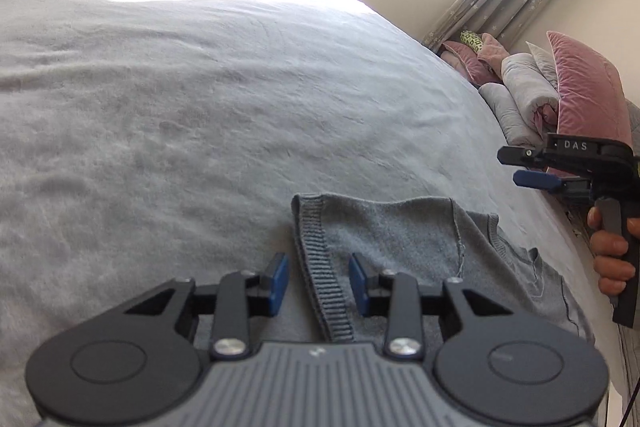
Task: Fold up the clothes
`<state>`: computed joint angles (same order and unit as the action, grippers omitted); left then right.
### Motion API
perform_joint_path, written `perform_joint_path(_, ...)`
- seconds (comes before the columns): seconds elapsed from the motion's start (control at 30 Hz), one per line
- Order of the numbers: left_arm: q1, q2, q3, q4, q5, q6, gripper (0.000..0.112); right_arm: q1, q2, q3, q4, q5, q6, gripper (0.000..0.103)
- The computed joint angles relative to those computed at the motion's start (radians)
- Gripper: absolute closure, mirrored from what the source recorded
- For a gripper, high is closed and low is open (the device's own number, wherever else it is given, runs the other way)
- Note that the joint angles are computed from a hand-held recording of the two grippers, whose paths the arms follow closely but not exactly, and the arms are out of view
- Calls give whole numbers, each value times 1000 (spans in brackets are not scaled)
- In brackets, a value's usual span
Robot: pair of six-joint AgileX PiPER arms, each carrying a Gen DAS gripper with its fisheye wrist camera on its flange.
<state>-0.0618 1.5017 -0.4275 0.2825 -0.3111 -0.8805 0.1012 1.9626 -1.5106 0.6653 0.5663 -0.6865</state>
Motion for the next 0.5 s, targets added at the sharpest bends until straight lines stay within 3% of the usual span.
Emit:
perform_joint_path(0.17, -46, 84, -22, -343, -80, 246, 91, -87, 45, 35, 69, -41, -160, 51)
perform_joint_path(0.27, -88, 107, -49, -542, -81, 439, 97, -112, 81, 49, 126, -67, -285, 51)
perform_joint_path(0.5, -171, 138, -96, -925, -108, 803, 109, -151, 146, 64, 366, -39, -599, 54)
